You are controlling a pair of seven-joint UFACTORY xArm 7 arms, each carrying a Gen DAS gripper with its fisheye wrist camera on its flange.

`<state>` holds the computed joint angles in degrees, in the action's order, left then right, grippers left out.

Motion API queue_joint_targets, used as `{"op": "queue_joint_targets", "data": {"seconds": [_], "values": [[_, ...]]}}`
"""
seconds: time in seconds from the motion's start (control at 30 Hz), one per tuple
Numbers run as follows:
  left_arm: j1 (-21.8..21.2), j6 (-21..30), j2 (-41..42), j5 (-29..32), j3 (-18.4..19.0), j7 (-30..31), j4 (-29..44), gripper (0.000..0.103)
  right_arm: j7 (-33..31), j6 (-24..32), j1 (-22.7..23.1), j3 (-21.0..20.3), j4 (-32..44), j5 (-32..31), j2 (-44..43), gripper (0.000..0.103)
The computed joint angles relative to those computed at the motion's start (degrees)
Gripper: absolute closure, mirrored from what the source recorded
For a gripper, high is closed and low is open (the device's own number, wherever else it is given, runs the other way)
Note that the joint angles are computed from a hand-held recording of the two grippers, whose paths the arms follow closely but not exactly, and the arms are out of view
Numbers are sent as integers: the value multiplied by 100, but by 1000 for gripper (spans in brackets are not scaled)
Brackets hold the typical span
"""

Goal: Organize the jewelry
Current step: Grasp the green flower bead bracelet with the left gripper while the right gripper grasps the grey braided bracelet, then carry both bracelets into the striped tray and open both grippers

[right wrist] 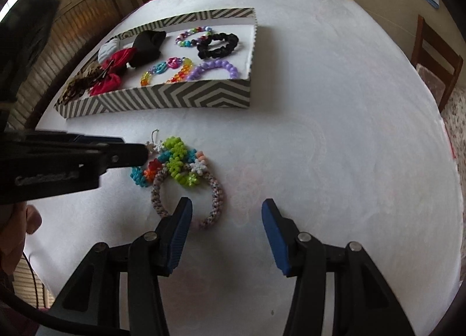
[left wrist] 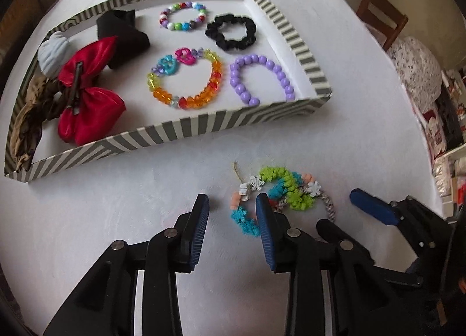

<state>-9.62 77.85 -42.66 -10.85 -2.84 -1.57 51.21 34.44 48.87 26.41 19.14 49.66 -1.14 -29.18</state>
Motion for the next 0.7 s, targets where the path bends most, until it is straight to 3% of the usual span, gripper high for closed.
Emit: {"op": "queue_joint_targets", "data": {"seconds": [0.07,0.1,0.17,0.2,0.4,0.7], "values": [[-3,-66,12,21,-24,3,-17,81,-49,-50,-3,20,-18,-69,-5,57],[-11,-92,16,-2,-11,5,-33,92,-73,-18,-27,61,4,-167,10,63],[-9,-158,-4,22,-11,27,-79,99,-145,-6,-27,73,25,-252,27,79],[-16,-156,-13,15,11,48,-91,99,-225,-90,21,8,-13,-180,15,92],[123,-148,-183,45,142,-78,8,99,-489,-132,93,-165,-10,102,-107,96],[315,5,-222,184,258,50,573,100,-662,120,-141,-79,538,-82,-152,96]]}}
